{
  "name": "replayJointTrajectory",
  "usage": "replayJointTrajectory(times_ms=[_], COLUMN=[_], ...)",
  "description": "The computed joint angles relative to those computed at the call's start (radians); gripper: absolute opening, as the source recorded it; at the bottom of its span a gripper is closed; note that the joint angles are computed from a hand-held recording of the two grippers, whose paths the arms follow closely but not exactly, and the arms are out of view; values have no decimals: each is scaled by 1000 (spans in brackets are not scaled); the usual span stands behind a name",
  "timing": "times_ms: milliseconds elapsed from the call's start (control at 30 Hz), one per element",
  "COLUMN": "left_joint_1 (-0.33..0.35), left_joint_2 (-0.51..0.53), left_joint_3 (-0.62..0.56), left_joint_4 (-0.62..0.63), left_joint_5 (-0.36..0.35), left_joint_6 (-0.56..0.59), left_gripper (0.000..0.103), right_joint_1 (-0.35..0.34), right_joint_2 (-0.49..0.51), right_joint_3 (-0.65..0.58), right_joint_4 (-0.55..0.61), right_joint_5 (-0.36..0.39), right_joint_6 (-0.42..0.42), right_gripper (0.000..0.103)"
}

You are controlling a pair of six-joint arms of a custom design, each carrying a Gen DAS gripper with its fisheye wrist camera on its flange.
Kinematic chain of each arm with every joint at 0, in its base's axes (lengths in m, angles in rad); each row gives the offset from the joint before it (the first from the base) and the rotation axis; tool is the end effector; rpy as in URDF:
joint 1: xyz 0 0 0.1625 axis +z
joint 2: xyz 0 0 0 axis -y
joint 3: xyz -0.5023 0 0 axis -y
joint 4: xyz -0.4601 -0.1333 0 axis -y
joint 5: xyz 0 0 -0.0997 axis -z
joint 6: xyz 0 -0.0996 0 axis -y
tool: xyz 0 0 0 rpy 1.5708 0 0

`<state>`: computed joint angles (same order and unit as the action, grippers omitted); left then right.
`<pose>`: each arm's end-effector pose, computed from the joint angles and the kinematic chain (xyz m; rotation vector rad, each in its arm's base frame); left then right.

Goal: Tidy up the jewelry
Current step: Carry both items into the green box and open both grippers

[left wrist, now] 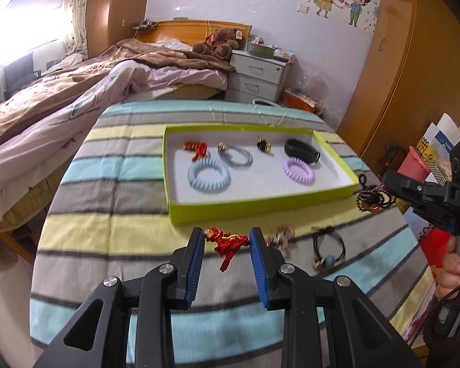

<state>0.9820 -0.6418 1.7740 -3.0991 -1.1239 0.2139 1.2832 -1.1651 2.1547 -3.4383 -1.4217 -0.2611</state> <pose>-0.2556 -0.7003 0.0022 0.9432 2.5383 -0.6479 -0.0254 -0.6081 0.2533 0.0600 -2.7502 1.2981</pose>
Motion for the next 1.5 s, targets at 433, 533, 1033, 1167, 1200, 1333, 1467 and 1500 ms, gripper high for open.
replayJointTrajectory(times_ms=[433,533,1033,1167,1200,1333,1467,1500], left_joint_1=[-5,-4,13,17,17,19,21,22], left_joint_2=[95,125,249,271,275,292,300,302], left_joint_3=[-193,-242,-428,-461,-467,-489,-502,-504], left_joint_4=[117,153,309,339,345,369,391,397], left_joint_5=[-53,-68,-69,-68,-68,-66,-67,-66], left_joint_6=[31,36,24,25,23,10,1,-5], left_gripper=[30,30,31,31,31,31,31,31], right_joint_1=[17,23,42,48,50,52,45,45], right_joint_2=[31,51,124,132,134,137,130,130], right_joint_3=[-128,-164,-254,-256,-254,-252,-252,-253], right_joint_4=[55,72,91,77,74,68,88,89], right_joint_5=[-133,-202,-391,-417,-421,-430,-411,-413], right_joint_6=[-12,-18,-128,-168,-177,-188,-175,-174], right_gripper=[8,8,8,8,8,8,8,8])
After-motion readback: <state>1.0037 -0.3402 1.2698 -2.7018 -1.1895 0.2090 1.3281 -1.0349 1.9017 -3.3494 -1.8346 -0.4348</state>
